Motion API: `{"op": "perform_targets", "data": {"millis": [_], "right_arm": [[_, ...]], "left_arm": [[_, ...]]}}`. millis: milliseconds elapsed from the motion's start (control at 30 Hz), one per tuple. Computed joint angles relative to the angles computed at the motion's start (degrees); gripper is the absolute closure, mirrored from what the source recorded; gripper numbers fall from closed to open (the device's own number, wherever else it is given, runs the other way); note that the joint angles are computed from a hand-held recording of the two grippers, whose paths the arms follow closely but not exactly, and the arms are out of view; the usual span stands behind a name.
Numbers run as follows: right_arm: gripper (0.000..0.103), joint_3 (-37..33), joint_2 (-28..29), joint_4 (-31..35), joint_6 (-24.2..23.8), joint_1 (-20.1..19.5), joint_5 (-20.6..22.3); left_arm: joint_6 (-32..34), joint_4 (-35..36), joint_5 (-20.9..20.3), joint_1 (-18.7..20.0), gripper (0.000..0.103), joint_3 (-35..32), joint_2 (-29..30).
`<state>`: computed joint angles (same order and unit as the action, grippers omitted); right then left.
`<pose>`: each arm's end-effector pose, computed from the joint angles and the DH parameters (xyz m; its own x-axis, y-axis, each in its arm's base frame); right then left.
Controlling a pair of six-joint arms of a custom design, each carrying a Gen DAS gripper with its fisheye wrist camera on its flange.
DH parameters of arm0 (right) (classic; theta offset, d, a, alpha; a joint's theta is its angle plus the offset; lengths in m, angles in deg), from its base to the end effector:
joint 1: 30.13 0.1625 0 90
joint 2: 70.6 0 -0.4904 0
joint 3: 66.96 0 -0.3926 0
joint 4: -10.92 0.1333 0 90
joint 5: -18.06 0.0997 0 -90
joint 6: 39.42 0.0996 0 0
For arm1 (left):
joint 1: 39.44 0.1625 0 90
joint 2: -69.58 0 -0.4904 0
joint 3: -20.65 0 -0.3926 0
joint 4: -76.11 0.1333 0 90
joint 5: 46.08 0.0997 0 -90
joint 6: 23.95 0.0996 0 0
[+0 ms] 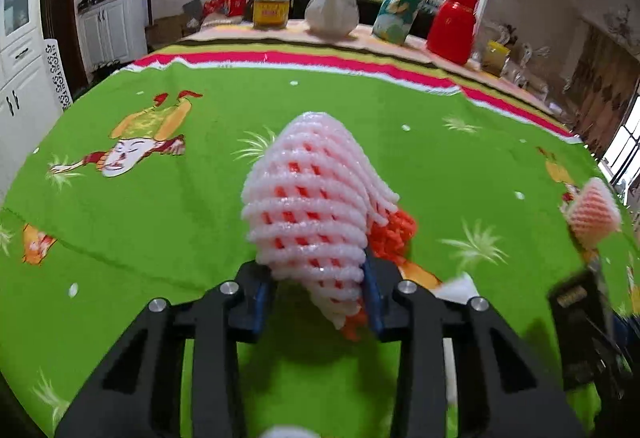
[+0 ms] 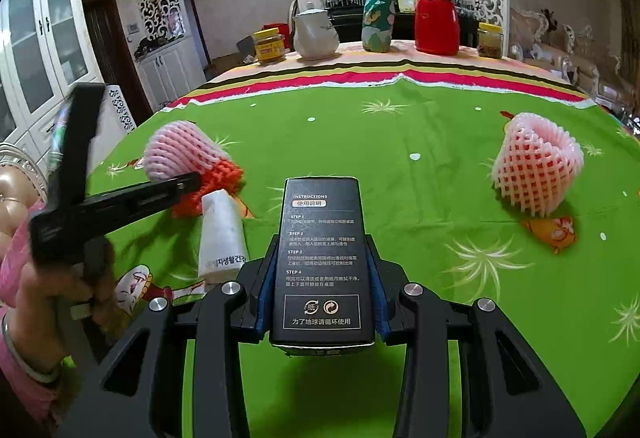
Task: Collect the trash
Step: 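Grasp the pink-orange foam net with the left tool while the right tool holds the black box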
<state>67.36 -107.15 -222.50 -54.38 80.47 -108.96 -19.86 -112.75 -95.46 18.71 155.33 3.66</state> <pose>0.2331 -0.4117 0.0813 -0.8049 -0.0510 0.5912 -0.4697 0.6637 -0.5822 -0.0779 -0.5008 0.2289 -0.7824 0.1753 -0.5976 0.5137 0.7242 -0.4601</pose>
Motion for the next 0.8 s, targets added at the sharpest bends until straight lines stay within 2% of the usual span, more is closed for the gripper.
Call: {"op": "perform_targets", "data": {"millis": [100, 367, 667, 800], "right_arm": [[0.065, 0.2, 0.1, -0.1, 0.2, -0.3, 0.4], [0.065, -0.4, 1.1, 0.6, -1.7, 1.2, 0.5], [0.065, -0.8, 2.3, 1.7, -2.6, 4.5, 1.2], [0.065, -1.0, 3.1, 1.6, -3.6, 6.4, 1.2]], "left_arm": [[0.3, -2.3, 0.0, -1.4, 0.068, 3.5, -2.4], [1.8, -10.2, 4.7, -6.9, 0.067, 14.4, -10.0], [2.9, -14.1, 8.0, -11.6, 0.066, 22.4, -17.0], [1.2, -11.3, 8.2, -12.9, 0.065, 24.1, -20.7]]}}
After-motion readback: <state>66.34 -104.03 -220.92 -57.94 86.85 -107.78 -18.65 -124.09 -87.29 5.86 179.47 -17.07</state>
